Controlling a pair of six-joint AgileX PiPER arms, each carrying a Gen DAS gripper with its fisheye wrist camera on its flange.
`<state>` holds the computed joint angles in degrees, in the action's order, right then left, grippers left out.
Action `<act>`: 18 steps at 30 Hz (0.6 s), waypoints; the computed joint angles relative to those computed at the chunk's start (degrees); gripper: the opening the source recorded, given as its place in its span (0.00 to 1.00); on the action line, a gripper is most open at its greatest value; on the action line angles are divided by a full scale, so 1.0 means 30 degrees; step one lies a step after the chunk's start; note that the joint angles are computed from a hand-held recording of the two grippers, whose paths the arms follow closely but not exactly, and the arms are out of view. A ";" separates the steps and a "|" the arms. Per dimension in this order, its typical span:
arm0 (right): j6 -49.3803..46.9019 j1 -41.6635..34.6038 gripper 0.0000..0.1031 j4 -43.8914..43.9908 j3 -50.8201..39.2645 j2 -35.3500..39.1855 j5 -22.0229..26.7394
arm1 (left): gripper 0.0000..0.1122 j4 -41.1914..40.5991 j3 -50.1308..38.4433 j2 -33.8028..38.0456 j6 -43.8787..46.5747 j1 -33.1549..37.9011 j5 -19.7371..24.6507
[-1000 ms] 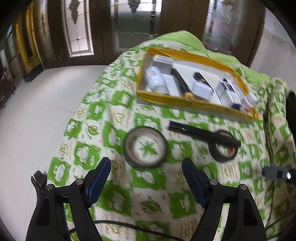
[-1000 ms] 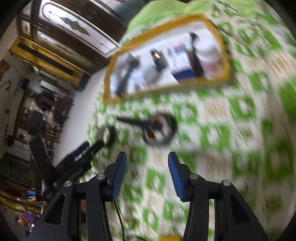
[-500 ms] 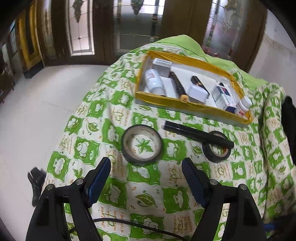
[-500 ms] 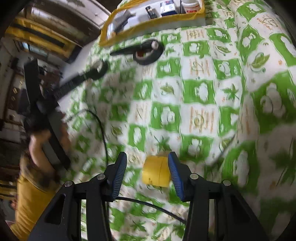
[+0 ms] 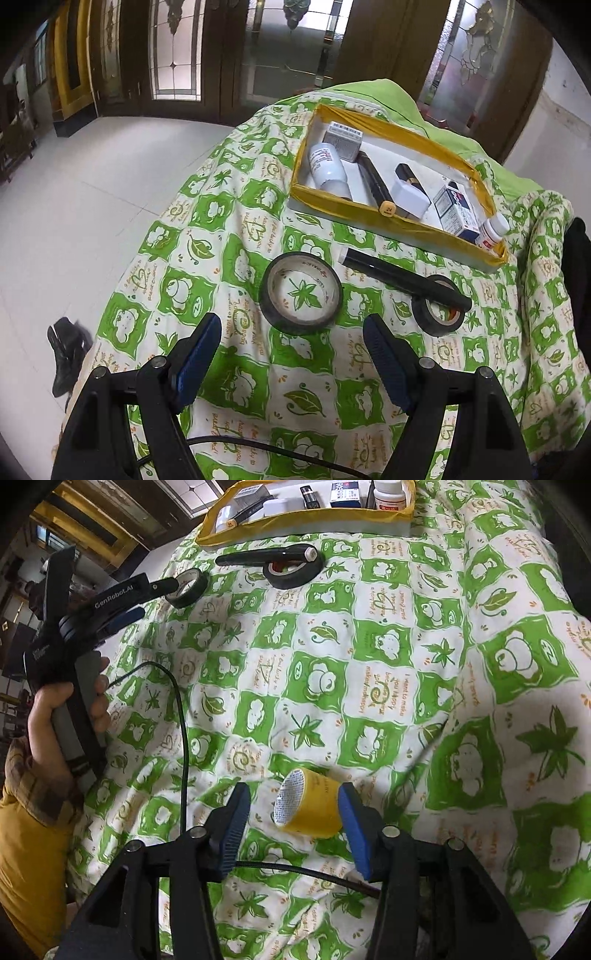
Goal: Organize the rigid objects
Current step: 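Grasp the yellow-rimmed round tin with the right gripper while the left gripper approaches the black tape roll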
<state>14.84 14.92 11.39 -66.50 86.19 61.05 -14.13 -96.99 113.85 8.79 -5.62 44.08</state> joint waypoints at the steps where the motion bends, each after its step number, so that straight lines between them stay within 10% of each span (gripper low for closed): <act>1: 0.0113 0.0251 0.51 -0.0393 -0.0104 0.0156 0.0197 | 0.73 0.0025 -0.0003 0.0000 0.0054 -0.0035 -0.0008; 10: 0.0551 0.1773 0.63 -0.2419 0.0059 0.1137 0.0395 | 0.73 -0.0203 -0.0226 0.0169 0.0079 0.0033 0.0225; 14: 0.0673 0.1887 0.38 -0.2852 0.0145 0.1253 0.0502 | 0.73 -0.0237 -0.0239 0.0186 0.0103 0.0070 0.0268; 18: -0.0013 0.1622 0.38 -0.2225 0.0428 0.0708 -0.0238 | 0.73 -0.0332 -0.0239 0.0233 0.0171 0.0116 0.0285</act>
